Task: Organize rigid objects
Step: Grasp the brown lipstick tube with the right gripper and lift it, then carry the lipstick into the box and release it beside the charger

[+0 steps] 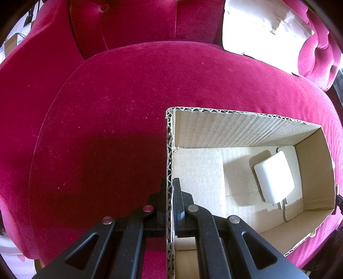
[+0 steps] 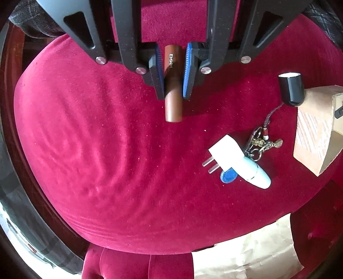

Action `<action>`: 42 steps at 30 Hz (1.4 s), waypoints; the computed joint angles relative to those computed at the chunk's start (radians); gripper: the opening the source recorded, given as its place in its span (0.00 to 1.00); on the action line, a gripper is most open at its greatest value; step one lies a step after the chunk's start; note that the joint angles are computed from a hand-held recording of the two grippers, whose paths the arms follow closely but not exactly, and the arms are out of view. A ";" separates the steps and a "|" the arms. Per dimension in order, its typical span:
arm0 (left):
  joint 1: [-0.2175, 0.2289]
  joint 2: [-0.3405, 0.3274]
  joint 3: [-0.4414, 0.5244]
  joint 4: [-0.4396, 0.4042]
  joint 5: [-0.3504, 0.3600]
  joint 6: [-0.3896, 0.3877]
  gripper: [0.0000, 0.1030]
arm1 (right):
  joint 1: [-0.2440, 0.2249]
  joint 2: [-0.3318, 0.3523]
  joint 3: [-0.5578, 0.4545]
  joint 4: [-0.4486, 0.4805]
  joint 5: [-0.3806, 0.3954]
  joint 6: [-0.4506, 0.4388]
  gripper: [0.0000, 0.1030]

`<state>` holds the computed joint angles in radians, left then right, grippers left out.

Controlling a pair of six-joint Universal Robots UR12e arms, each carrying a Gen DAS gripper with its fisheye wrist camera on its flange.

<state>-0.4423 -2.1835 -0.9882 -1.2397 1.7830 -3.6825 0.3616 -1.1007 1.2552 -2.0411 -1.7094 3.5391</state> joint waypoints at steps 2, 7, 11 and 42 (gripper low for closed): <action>0.000 0.001 -0.001 0.000 0.003 0.003 0.03 | -0.002 -0.002 -0.002 0.000 0.004 0.003 0.16; 0.000 -0.001 0.001 -0.001 0.000 -0.001 0.03 | 0.001 -0.005 -0.020 0.011 0.004 -0.009 0.16; 0.001 0.000 0.001 -0.001 -0.002 -0.002 0.03 | 0.005 -0.001 -0.046 0.025 0.000 -0.018 0.16; 0.004 0.003 -0.002 -0.003 -0.007 -0.006 0.03 | 0.074 0.100 -0.297 0.067 0.056 -0.151 0.16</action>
<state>-0.4383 -2.1806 -0.9903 -1.2423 1.7762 -3.6887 0.4359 -1.0006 0.9581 -1.9738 -1.6531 3.3886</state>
